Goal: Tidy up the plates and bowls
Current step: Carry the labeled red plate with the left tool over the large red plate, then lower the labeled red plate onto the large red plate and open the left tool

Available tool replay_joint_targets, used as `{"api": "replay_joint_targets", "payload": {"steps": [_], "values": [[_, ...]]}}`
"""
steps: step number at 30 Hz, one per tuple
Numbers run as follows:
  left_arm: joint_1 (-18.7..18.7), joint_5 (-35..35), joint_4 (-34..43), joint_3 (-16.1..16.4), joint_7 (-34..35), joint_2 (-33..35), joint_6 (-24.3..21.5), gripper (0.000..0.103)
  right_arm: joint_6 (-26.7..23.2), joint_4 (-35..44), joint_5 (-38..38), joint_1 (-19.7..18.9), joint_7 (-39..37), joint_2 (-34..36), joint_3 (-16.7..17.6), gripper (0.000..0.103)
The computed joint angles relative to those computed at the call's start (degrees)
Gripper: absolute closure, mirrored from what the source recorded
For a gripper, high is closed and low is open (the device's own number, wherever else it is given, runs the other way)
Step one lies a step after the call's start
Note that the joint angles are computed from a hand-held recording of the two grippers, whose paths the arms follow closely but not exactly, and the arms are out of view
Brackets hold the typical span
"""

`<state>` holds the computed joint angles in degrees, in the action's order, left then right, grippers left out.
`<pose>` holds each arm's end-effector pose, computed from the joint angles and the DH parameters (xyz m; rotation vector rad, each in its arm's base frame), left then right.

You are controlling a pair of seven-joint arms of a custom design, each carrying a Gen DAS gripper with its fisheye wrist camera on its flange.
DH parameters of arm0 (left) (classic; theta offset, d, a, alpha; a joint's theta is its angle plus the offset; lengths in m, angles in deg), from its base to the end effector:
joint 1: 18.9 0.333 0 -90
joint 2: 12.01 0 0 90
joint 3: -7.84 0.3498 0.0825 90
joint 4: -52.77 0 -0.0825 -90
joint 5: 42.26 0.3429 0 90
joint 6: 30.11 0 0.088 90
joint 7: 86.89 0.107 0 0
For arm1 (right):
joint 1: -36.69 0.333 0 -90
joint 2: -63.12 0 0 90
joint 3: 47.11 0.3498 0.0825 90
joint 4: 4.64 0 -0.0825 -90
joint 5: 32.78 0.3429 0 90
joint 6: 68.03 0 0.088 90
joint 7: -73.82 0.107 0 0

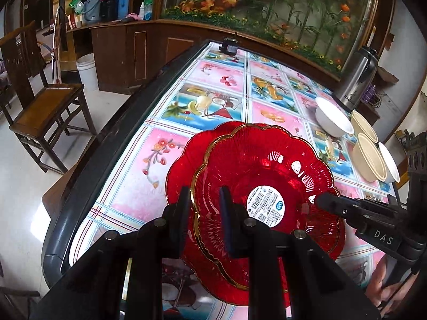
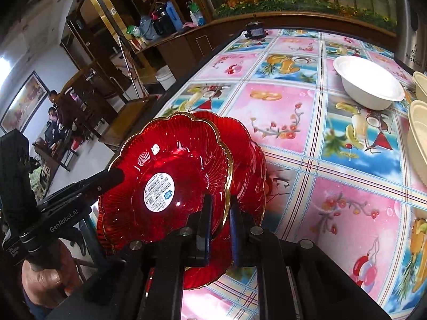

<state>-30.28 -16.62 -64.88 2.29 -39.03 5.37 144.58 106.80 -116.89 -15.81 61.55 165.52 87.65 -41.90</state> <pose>0.5797 -0.2059 0.4280 -1.9110 1.8660 -0.8537 0.5757 0.2983 0.3914 -1.9135 1.5838 -0.2341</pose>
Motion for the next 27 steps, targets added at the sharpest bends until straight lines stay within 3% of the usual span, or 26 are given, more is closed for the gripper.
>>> {"api": "replay_joint_targets", "payload": {"steps": [4, 10, 13, 15, 18, 20, 27], "values": [[-1.9, 2.3, 0.9, 1.9, -1.4, 0.3, -2.0, 0.084, -1.4, 1.2, -2.0, 2.1, 1.3, 0.8, -2.5, 0.090], [-1.5, 3.8, 2.8, 0.9, -1.0, 1.1, -4.9, 0.079, -3.1, 2.7, -8.0, 6.9, 5.5, 1.5, -8.2, 0.088], [-2.0, 5.0, 3.7, 1.0, -1.1, 1.4, -6.3, 0.069, -5.2, 4.0, -12.4, 9.2, 7.8, 2.0, -10.9, 0.085], [-1.5, 4.6, 3.9, 0.1, -0.1, 1.5, -6.4, 0.054, -6.9, 4.8, -15.2, 10.1, 8.9, 2.2, -12.1, 0.083], [-1.2, 4.2, 4.2, -0.6, 1.0, 1.7, -6.7, 0.049, -8.3, 5.7, -16.5, 8.3, 8.3, 2.4, -9.9, 0.072], [-1.2, 4.0, 4.4, -0.7, 1.4, 1.9, -7.0, 0.049, -9.6, 6.5, -18.1, 8.9, 9.1, 2.6, -10.4, 0.067], [0.3, 1.1, 3.5, -2.1, 3.5, 1.2, -6.6, 0.048, -7.8, 5.2, -17.6, 6.2, 8.8, 1.5, -7.7, 0.063]]}}
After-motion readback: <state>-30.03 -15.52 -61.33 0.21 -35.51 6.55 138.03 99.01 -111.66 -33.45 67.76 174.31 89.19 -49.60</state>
